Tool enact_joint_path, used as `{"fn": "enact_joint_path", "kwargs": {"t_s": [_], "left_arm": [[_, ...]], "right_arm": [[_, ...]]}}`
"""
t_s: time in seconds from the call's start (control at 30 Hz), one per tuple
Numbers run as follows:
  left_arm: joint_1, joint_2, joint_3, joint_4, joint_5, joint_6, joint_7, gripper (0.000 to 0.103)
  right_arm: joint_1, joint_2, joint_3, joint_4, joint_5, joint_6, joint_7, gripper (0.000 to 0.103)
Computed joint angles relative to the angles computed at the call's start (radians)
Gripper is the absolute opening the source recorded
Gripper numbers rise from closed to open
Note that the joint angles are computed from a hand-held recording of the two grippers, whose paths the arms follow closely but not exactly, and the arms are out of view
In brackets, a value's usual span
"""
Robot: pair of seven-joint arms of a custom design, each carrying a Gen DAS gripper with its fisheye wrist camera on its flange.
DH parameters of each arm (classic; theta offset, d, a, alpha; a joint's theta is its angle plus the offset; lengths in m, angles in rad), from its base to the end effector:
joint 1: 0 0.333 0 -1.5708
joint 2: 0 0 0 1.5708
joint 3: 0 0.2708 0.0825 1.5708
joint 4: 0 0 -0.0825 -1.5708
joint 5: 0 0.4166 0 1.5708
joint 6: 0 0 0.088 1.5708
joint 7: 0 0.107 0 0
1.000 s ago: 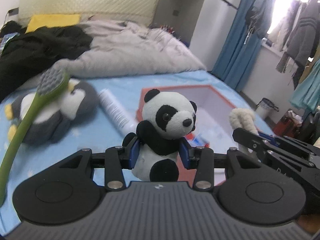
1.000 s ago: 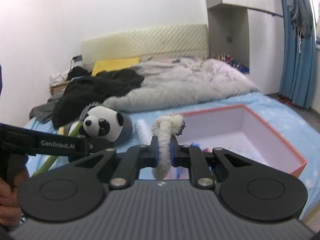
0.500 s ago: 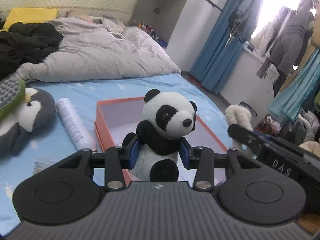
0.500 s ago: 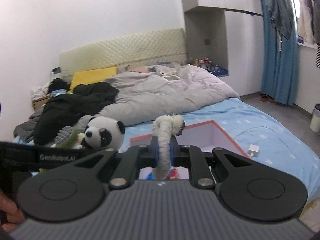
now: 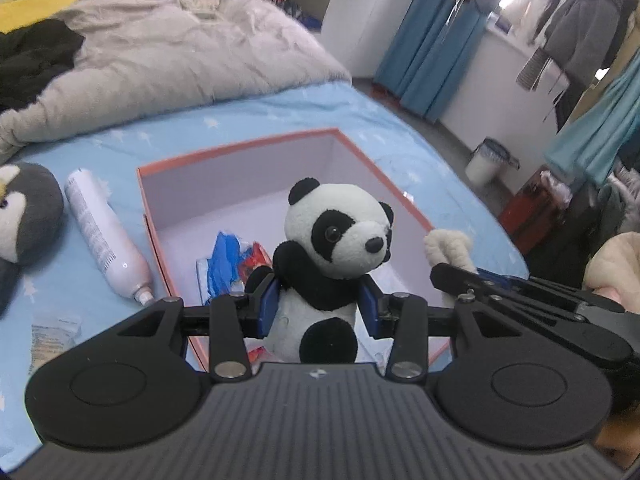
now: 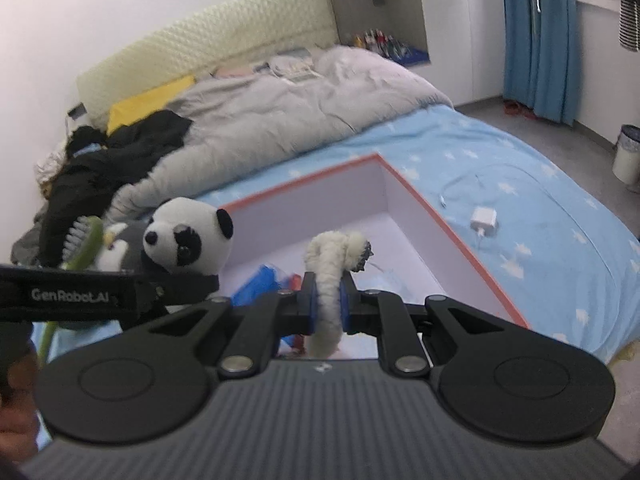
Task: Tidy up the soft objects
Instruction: 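Open the left tool over the box while the right tool releases the ring inside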
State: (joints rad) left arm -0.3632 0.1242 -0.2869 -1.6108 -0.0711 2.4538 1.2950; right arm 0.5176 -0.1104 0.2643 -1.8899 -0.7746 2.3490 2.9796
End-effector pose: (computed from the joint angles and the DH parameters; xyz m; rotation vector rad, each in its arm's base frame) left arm 0.5438 -0.4006 0.5854 -1.6468 2.2831 -1.0550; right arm 0.4362 0.4270 0.5649 -1.4636 1.8266 -0.6502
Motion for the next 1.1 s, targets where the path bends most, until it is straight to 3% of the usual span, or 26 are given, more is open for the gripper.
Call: {"fn": "enact_joint_path", "kwargs": {"t_s": [0.2,0.4,0.5,0.53,0.57,0.77,0.97,1.1], "left_arm": [[-0.006,0.123,0.002,0.112,-0.020,-0.090,-0.013,0.048],[-0.007,0.146,0.008,0.115,-0.002,-0.114,-0.025,0.048],[-0.001,0.137,0.007,0.102,-0.004,-0.117,-0.018,0.058],[0.001,0.127,0.007,0.089,-0.006,-0.107,-0.013,0.062],[0.001,0.120,0.008,0.080,0.000,-0.097,-0.012,0.062],[0.007,0.031,0.008,-0.021,0.020,-0.013,0.011,0.062],[0.008,-0.115,0.010,-0.178,0.108,0.128,0.017,0.062],[0.018,-0.214,0.013,-0.274,0.093,0.198,0.034,0.062]], "right_arm": [[-0.005,0.026,-0.024,-0.016,0.098,0.004,-0.058,0.015],[-0.001,0.048,-0.032,-0.017,0.134,0.008,-0.082,0.017],[0.004,0.051,-0.033,-0.017,0.146,0.008,-0.090,0.025],[0.005,0.053,-0.034,-0.015,0.145,0.010,-0.089,0.034],[0.005,0.052,-0.034,-0.016,0.138,0.013,-0.080,0.036],[0.004,0.027,-0.026,-0.033,0.081,0.031,-0.017,0.037],[0.005,-0.008,0.004,-0.040,-0.045,0.023,0.074,0.037],[0.007,-0.028,0.028,-0.034,-0.125,0.014,0.127,0.037]]}}
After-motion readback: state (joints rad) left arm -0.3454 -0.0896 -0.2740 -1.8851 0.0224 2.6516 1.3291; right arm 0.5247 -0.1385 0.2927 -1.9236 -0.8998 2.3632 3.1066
